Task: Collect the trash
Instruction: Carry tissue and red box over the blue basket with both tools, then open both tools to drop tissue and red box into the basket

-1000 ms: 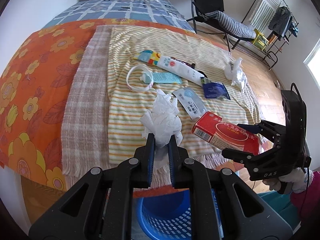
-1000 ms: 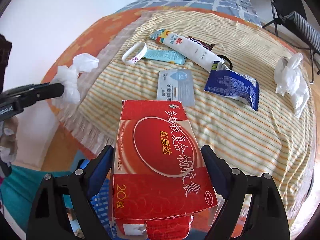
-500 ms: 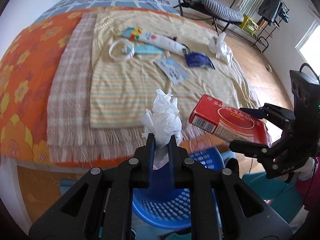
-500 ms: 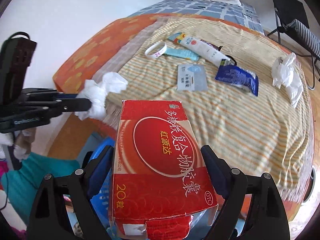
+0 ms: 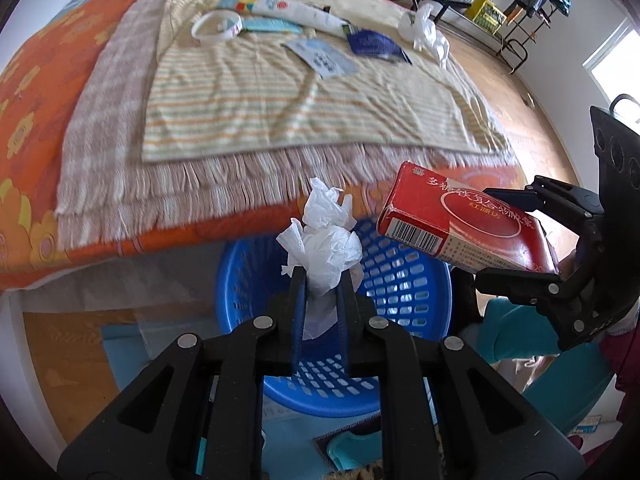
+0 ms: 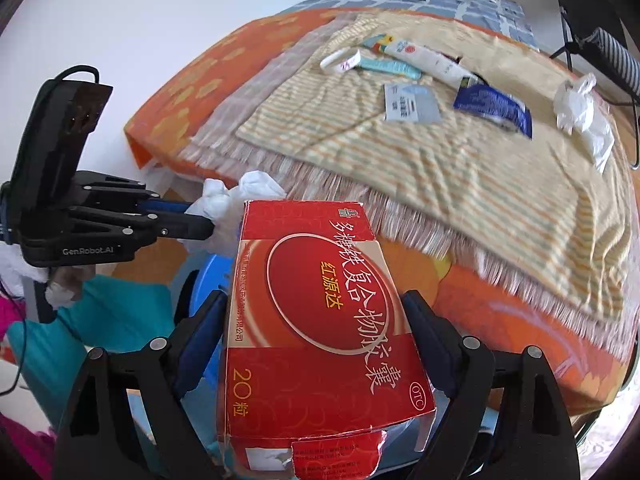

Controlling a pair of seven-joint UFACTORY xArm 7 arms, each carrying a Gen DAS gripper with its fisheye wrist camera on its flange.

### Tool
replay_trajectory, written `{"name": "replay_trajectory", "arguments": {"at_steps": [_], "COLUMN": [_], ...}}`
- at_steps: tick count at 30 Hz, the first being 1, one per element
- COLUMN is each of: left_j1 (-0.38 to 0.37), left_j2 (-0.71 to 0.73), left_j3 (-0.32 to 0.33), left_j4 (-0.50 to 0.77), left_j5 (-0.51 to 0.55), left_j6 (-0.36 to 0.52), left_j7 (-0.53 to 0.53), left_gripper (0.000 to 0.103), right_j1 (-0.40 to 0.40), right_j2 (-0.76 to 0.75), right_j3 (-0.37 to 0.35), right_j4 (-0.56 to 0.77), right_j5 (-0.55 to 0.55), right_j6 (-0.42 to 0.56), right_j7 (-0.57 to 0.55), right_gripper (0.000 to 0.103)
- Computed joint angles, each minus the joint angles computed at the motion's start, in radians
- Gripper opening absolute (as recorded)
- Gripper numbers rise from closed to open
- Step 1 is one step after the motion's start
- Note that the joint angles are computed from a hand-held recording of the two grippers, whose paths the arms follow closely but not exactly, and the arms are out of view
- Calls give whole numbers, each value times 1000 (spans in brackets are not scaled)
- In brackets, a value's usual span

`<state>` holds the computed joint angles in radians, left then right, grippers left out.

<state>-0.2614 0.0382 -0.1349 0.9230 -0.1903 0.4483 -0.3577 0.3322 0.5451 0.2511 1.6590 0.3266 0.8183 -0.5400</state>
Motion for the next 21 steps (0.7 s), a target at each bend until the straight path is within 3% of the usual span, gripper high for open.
{"name": "replay_trajectory", "arguments": {"at_steps": [5, 9, 21], "left_j1": [-8, -11, -10], "left_j2": [11, 20, 24], "left_j3": [-8, -10, -8], "left_j4": [-5, -1, 2], "left_j5": [-23, -33, -30], "left_j6": [13, 15, 16], "left_j7": [15, 19, 6], "left_gripper": [11, 27, 30], "right_j1": [3, 1, 12], "right_j2": [-16, -18, -14], "right_j3": [-4, -2, -4], "right_j4": [-57, -79, -86], "right_j5": [-10, -9, -35], "right_j6": [-4, 1, 15], "right_j7": [-1, -5, -11], "right_gripper": [87, 88, 88]}}
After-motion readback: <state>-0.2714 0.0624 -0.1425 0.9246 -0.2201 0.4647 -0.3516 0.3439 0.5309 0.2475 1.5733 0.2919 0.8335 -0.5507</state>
